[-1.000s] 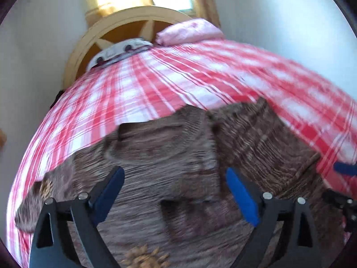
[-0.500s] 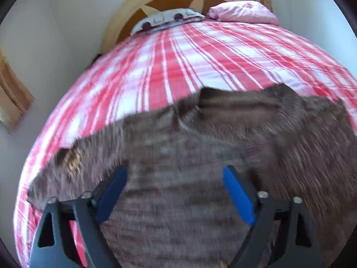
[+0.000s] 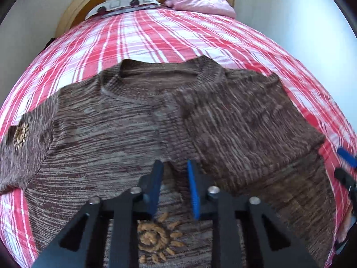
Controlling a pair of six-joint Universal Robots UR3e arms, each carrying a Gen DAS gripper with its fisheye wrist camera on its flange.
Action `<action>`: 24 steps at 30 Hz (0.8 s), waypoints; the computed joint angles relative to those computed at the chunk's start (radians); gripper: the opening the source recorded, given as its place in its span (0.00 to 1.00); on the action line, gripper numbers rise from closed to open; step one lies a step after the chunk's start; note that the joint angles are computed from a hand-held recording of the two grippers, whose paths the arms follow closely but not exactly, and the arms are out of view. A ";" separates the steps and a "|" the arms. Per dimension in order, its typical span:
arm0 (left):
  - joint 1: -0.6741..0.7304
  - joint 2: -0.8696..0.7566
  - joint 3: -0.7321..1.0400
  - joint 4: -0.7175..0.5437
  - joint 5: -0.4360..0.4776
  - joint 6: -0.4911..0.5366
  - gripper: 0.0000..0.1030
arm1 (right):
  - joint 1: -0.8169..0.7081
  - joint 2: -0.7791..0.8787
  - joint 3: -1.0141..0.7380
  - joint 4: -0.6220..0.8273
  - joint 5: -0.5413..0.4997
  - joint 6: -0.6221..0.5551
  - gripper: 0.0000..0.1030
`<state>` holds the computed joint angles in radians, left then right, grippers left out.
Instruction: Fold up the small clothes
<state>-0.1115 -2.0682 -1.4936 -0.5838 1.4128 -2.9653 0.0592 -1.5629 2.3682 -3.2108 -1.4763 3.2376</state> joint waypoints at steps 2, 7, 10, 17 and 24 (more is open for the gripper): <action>-0.007 0.016 -0.025 0.003 -0.012 0.007 0.13 | 0.023 0.032 -0.059 0.018 -0.015 -0.009 0.77; -0.036 0.018 -0.041 0.038 0.024 0.010 0.08 | 0.033 0.218 -0.293 0.179 0.003 0.023 0.23; -0.046 0.036 -0.064 0.045 0.047 0.031 0.07 | 0.016 0.228 -0.303 0.189 0.018 0.037 0.12; -0.034 0.076 -0.142 0.093 0.046 0.043 0.07 | 0.042 0.169 -0.220 0.186 -0.059 -0.034 0.11; 0.007 0.144 -0.189 0.047 -0.006 0.068 0.09 | 0.071 0.158 -0.220 0.184 -0.114 -0.052 0.14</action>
